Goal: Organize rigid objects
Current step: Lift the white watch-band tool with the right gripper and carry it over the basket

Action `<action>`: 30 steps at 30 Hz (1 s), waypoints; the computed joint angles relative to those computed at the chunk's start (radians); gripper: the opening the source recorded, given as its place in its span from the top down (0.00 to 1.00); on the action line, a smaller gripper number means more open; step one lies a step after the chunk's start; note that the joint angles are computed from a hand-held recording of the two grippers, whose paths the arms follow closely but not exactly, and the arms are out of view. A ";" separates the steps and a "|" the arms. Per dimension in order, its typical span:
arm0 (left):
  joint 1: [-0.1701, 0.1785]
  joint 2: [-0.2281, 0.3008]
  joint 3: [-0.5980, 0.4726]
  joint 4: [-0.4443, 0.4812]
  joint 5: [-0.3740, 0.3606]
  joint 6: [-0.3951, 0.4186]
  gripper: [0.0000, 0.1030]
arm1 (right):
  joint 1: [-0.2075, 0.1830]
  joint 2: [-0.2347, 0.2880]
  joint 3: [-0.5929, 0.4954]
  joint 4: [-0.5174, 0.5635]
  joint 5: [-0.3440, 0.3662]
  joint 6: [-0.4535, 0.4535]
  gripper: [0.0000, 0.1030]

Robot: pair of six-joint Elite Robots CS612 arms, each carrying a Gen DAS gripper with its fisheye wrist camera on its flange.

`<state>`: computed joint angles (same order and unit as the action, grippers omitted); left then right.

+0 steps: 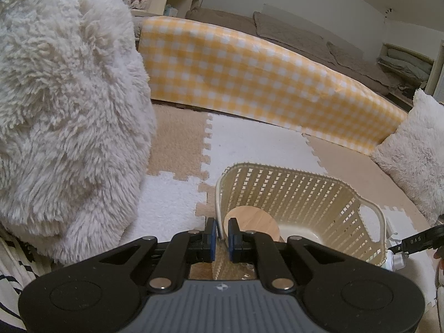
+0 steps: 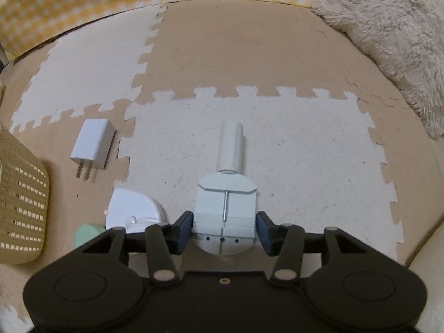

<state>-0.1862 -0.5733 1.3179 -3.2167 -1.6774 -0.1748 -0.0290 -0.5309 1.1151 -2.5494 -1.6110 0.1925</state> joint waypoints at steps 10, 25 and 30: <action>0.000 0.002 -0.003 0.002 -0.001 -0.002 0.90 | 0.007 0.007 -0.004 -0.029 -0.036 -0.023 0.54; 0.000 0.004 -0.006 -0.001 -0.003 -0.013 0.91 | 0.026 -0.058 0.081 -0.297 0.025 -0.033 0.54; 0.001 0.003 -0.006 -0.003 0.000 -0.035 0.88 | 0.046 -0.073 0.081 -0.356 0.123 -0.076 0.54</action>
<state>-0.1853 -0.5701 1.3116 -3.2194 -1.6773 -0.2103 0.0175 -0.6042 1.1960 -2.9058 -1.4880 0.1163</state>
